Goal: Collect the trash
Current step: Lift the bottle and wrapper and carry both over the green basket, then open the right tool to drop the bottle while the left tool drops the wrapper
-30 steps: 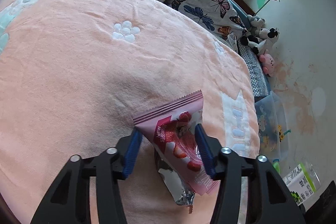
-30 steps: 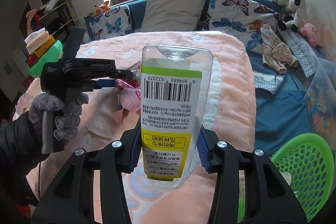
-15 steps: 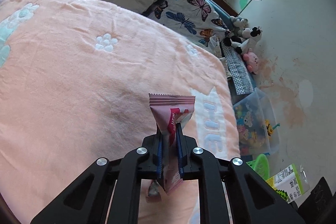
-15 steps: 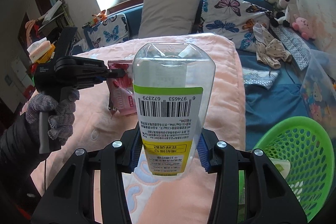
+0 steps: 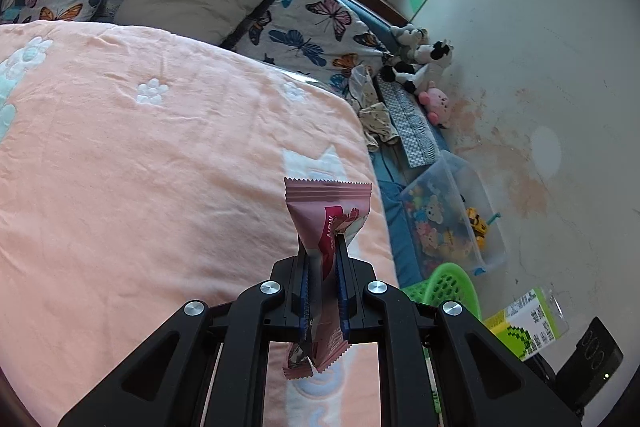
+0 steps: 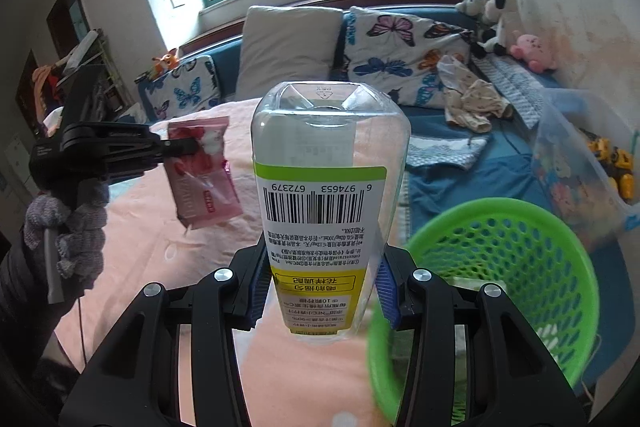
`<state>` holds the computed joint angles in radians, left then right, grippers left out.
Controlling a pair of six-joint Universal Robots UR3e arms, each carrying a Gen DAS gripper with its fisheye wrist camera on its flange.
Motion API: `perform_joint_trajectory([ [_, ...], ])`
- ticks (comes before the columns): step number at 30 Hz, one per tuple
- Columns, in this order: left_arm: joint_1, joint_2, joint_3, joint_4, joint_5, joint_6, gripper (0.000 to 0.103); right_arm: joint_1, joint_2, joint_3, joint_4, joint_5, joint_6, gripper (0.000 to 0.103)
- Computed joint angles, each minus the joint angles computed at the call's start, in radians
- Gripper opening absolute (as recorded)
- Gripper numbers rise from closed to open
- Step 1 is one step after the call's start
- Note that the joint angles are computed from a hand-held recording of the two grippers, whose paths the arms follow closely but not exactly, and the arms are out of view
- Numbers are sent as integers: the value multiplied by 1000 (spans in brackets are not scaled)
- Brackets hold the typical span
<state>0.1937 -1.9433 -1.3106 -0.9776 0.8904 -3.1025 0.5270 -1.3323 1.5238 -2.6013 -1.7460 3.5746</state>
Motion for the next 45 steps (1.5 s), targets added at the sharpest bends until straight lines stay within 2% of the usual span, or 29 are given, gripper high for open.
perform_joint_trajectory([
  [11,-71,112,-71,-27,-32,37,11,-27,-232,259,36,-141,68,46],
  [21,-182,141,-72,-26,-32,16,11,-18,-366,429,83,-229,163,46],
  [31,-310,87,-4,-13,-15,-25,11,-76,-425,549,72,-196,201,50],
  [34,-356,55,19,-4,-6,-35,11,-82,-453,576,68,-197,221,54],
  [45,-489,-30,35,25,47,-42,11,-51,-554,643,84,-235,251,54],
])
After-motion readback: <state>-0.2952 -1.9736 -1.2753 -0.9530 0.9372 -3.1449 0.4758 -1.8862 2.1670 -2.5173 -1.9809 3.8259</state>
